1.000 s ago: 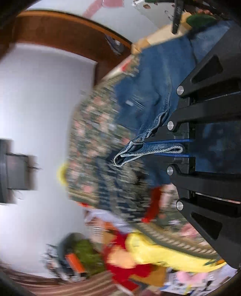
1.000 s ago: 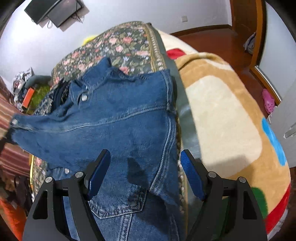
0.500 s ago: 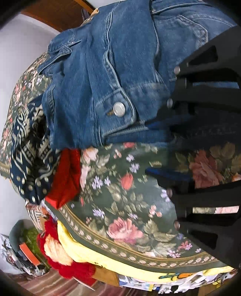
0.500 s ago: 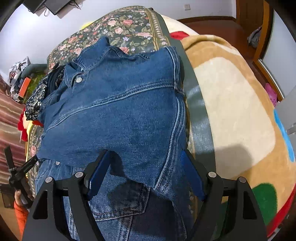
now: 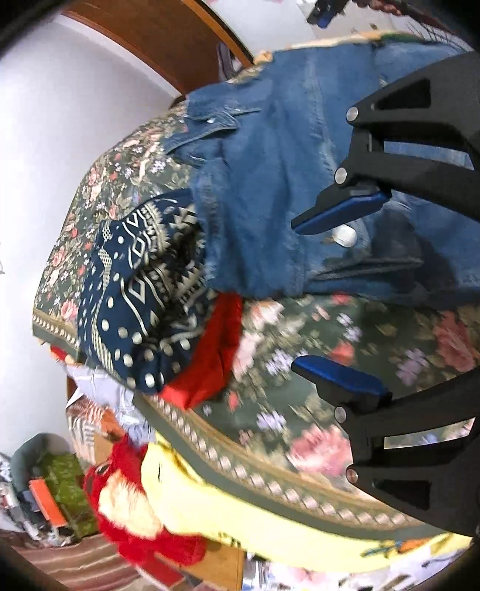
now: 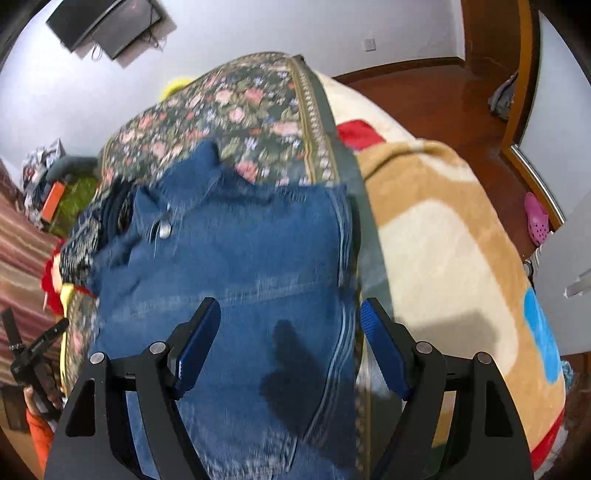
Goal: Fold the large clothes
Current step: 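Grasp the folded jacket edge with the right tool while the left tool grips the hem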
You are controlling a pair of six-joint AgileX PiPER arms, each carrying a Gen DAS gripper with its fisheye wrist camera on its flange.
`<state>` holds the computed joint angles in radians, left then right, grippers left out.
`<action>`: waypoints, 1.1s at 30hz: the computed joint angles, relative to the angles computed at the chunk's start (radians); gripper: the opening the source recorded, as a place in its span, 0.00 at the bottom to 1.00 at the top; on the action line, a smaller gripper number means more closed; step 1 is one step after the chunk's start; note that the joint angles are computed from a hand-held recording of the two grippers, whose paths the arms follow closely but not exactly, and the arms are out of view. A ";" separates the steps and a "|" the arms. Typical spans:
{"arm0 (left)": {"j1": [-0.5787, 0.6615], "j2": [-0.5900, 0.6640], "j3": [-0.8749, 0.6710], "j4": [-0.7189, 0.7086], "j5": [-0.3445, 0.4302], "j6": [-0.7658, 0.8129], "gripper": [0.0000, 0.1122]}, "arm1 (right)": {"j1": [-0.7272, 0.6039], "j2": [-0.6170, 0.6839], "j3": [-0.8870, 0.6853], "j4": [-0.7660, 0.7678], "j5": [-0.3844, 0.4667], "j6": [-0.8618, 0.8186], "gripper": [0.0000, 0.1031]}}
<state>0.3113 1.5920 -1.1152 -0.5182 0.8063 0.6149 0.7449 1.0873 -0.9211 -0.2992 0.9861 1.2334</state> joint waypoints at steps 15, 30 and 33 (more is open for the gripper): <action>-0.076 0.367 -0.219 -0.105 0.038 -0.075 0.60 | -0.453 0.167 0.113 0.457 -0.311 -0.511 0.73; -0.166 0.278 -0.149 -0.036 -0.120 -0.062 0.13 | -0.411 0.215 0.091 0.429 -0.403 -0.567 0.12; -0.256 0.153 -0.077 0.171 -0.210 -0.194 0.06 | -0.366 0.194 0.042 0.332 -0.350 -0.498 0.09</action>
<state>0.0552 1.7452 -1.1920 -0.3475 0.5959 0.4213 0.3792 1.2813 -0.8787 0.0332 0.6359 0.7355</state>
